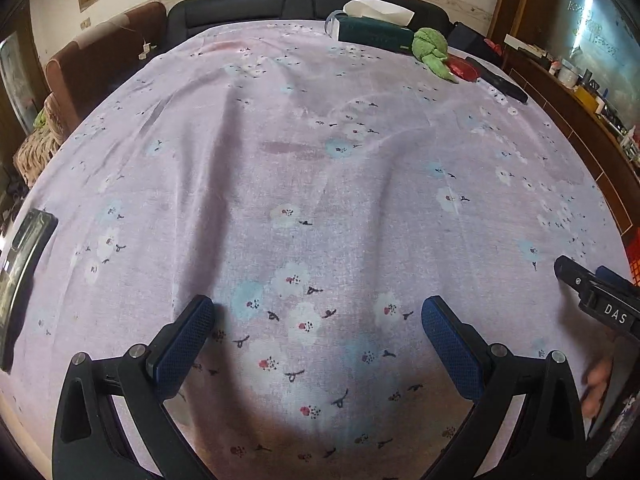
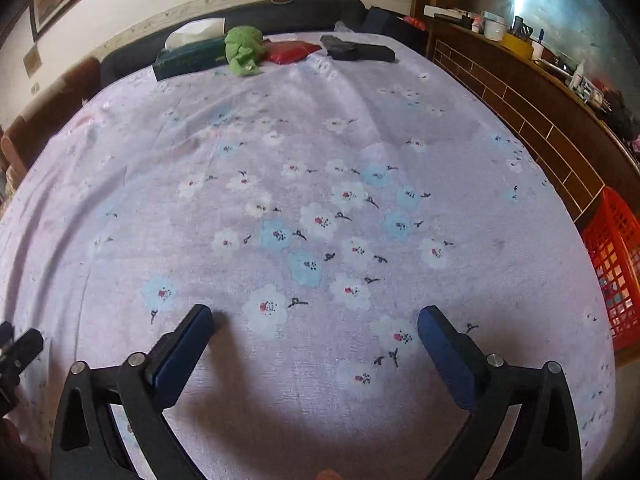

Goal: Collect trash

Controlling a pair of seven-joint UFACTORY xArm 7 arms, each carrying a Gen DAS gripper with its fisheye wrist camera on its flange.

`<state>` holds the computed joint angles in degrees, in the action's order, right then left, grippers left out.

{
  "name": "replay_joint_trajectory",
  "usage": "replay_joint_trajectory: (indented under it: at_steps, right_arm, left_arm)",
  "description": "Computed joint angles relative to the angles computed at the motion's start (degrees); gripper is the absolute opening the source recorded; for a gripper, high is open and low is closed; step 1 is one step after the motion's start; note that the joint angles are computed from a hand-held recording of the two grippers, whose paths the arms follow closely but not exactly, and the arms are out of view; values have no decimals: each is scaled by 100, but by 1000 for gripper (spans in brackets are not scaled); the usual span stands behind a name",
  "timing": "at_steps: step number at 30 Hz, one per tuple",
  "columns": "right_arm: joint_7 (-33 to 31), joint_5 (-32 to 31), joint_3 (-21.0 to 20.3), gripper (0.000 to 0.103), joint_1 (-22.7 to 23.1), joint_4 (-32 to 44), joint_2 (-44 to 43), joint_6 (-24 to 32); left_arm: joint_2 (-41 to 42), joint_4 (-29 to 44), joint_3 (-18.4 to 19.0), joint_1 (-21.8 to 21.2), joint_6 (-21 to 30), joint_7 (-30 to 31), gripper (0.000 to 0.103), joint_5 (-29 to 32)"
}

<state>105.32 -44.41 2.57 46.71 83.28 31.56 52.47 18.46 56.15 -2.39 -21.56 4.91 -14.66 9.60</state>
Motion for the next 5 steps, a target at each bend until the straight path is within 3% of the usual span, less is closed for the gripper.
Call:
replay_joint_trajectory:
  at_steps: [2, 5]
  right_arm:
    - [0, -1, -3, 103, 1, 31, 26, -6]
    - [10, -2, -11, 103, 8, 25, 25, -13]
  left_arm:
    - [27, 25, -116, 115, -15, 136, 103, -63]
    - [106, 134, 309, -301, 48, -104, 103, 249]
